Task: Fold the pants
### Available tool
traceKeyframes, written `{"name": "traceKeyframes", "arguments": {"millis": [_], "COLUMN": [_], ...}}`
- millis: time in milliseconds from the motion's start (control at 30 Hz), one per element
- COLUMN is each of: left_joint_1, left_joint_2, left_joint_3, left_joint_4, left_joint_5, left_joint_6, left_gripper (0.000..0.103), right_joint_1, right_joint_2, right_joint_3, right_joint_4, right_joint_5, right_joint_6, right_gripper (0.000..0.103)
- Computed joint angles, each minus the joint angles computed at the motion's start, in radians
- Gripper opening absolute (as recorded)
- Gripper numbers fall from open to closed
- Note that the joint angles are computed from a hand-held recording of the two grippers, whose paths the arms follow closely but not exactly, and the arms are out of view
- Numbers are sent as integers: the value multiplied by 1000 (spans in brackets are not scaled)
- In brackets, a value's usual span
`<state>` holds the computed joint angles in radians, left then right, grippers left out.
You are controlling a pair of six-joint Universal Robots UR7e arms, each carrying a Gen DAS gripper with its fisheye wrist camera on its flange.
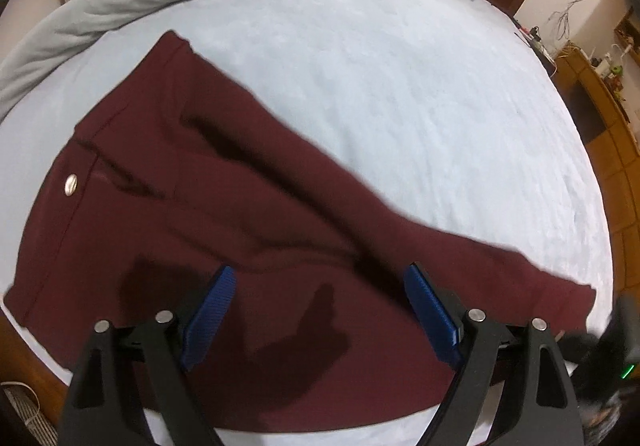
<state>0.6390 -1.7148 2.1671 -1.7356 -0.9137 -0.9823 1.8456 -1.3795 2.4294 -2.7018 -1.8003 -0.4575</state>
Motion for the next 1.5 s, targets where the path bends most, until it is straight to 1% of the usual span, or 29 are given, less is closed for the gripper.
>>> {"name": "traceKeyframes", "arguments": {"millis": [67,100,233,267,333,367,433,500,600,700,767,800,833,867,900,933,967,1033,1067,1133,1167,1233,1333,1400,1433,1467,1500], "left_joint_1": [39,63,151,172,209,228,260,283,315,348,371,381,392,405,411,412,405,395,386,357,331,270,151,48,10,-47,-84], "left_joint_2": [70,110,239,286,356,406,473,522,579,656,711,726,733,723,708,693,675,646,616,557,516,431,273,147,88,22,-22], "left_joint_3": [-66,-103,-240,-290,-367,-423,-504,-563,-630,-710,-764,-780,-790,-787,-779,-771,-759,-743,-719,-665,-625,-539,-386,-273,-225,-165,-128], "left_joint_4": [53,82,191,255,331,410,473,530,552,639,728,753,761,734,702,680,660,634,596,532,493,416,323,318,316,335,349], "left_joint_5": [2,3,-12,-6,0,12,7,-6,-37,-66,-74,-81,-94,-115,-131,-135,-127,-128,-129,-119,-100,-58,21,74,87,100,103], "left_joint_6": [-5,-8,8,-14,-33,-74,-84,-94,-69,-90,-118,-134,-150,-158,-160,-173,-186,-184,-184,-180,-177,-180,-221,-302,-334,-400,-444], "left_gripper": [87,87,87,87,87,87,87,87,87,87,87,87,85,76,71,57,41,24,18,16,15,15,15,15,15,15,15], "right_joint_1": [-4,-11,-46,-49,-50,-44,-51,-61,-75,-82,-88,-92,-98,-104,-108,-113,-117,-121,-123,-124,-123,-121,-120,-121,-121,-121,-120], "right_joint_2": [40,46,17,16,13,33,35,32,15,12,3,0,-5,-10,-13,-18,-23,-34,-38,-50,-56,-72,-89,-101,-105,-109,-113], "right_joint_3": [11,15,29,32,37,25,28,30,38,39,38,38,38,38,38,38,38,34,32,28,27,27,30,30,30,30,31], "right_joint_4": [-31,-48,-46,-51,-55,-61,-68,-68,-64,-62,-54,-52,-46,-43,-40,-37,-33,-23,-19,-8,-4,-3,-6,-1,3,6,8], "right_joint_5": [-39,-35,7,10,10,10,18,29,40,50,55,59,65,70,74,79,83,88,88,85,85,80,74,71,69,66,62], "right_joint_6": [7,9,10,6,-2,8,0,0,-12,-11,-17,-17,-17,-18,-19,-18,-15,-11,-13,-7,-5,-3,8,12,14,16,18], "right_gripper": [9,9,10,10,10,10,10,10,10,10,10,10,10,10,10,10,10,10,10,10,10,12,12,12,12,12,11]}}
